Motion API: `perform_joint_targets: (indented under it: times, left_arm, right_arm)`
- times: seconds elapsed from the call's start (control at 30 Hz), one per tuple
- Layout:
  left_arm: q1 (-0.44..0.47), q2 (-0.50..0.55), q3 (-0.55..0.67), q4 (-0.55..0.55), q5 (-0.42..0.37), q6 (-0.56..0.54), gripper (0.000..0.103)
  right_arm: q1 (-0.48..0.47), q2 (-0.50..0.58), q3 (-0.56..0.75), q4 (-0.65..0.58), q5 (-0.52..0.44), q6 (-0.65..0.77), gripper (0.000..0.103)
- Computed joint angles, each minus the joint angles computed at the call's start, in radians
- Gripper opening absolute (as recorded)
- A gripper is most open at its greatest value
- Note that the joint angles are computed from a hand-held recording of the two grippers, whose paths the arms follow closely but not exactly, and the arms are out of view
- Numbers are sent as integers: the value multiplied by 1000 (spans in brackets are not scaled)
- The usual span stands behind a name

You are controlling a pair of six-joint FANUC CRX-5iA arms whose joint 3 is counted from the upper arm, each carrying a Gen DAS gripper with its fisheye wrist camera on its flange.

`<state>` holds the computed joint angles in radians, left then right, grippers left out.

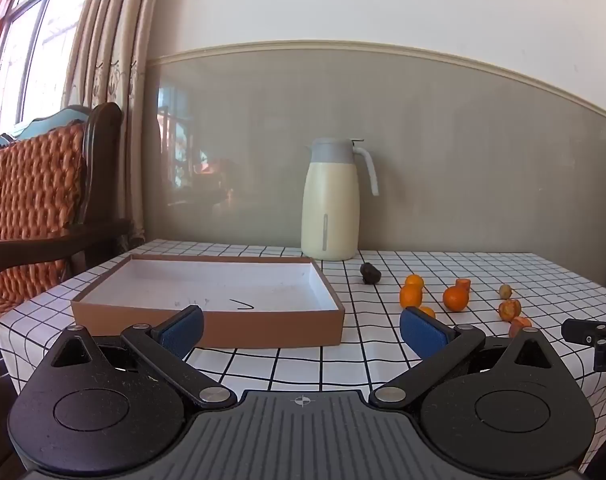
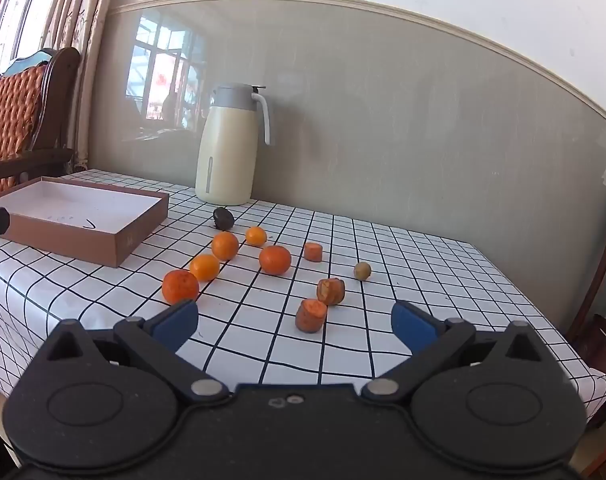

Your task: Organize fruits

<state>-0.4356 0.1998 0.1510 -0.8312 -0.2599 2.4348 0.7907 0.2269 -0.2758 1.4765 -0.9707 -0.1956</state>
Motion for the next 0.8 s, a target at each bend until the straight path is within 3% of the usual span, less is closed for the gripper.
perform_joint_targets:
  times: [0.8]
  left_arm:
    - [6, 3, -2, 22, 7, -32, 103]
  right_arm:
    - [-2, -3, 0, -5, 7, -3, 97]
